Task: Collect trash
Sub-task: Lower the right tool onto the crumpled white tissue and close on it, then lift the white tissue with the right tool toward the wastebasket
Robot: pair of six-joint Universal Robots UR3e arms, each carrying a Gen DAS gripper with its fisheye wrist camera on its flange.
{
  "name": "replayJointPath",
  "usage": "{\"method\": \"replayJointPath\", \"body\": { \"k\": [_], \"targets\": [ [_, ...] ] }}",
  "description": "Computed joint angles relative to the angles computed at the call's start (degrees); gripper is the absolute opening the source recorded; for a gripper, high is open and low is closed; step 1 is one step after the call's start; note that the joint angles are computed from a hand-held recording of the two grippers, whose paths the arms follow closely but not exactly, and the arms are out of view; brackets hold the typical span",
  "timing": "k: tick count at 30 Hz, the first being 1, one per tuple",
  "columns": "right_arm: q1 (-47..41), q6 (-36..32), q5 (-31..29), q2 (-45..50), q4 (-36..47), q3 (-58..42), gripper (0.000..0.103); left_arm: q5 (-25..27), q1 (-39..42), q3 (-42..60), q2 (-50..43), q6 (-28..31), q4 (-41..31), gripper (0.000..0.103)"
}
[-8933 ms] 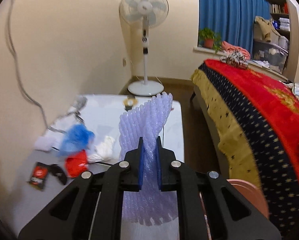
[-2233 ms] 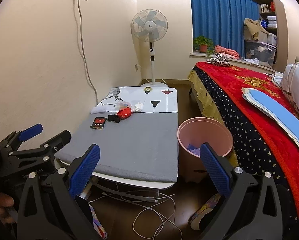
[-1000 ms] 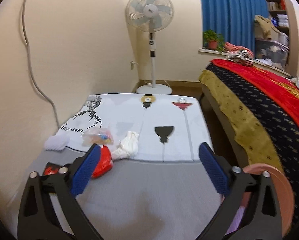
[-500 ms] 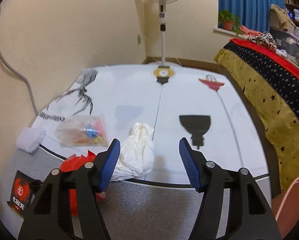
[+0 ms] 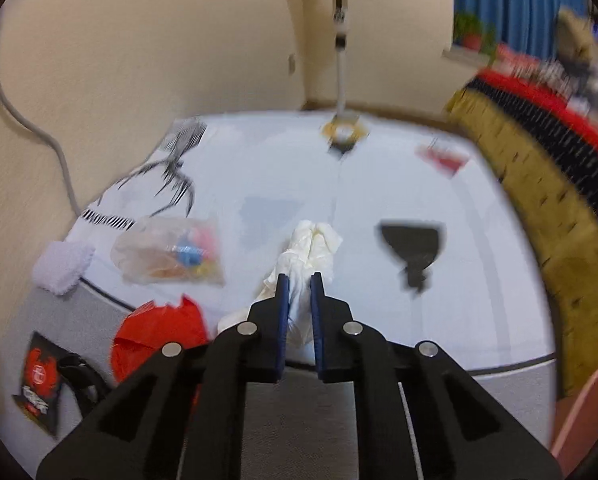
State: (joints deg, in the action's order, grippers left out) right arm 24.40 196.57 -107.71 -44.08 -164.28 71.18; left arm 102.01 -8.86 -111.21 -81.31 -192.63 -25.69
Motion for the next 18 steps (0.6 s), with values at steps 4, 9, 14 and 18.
{"method": "replayJointPath", "body": {
  "k": [4, 9, 14, 18],
  "targets": [
    [-0.66, -0.50, -0.43, -7.58, -3.17, 6.87, 0.011, 0.97, -0.87, -0.19, -0.37, 0.58, 1.41, 0.096],
    [-0.93, -4.13, -1.61, -24.22, -2.13, 17.82, 0.011, 0.59, -1.40, -1.05, -0.26, 1.10, 3.57, 0.096],
    [0.09, -5.71, -3.13, -45.24, 6.10, 28.89, 0.011, -1.12, -2.04, -2.95, 0.24, 1.59, 6.97, 0.096],
    [3.11, -3.65, -6.50, -60.36, 16.32, 35.16, 0.011, 1.00, -5.39, -3.95, -1.23, 1.66, 10.07, 0.096]
  ]
}}
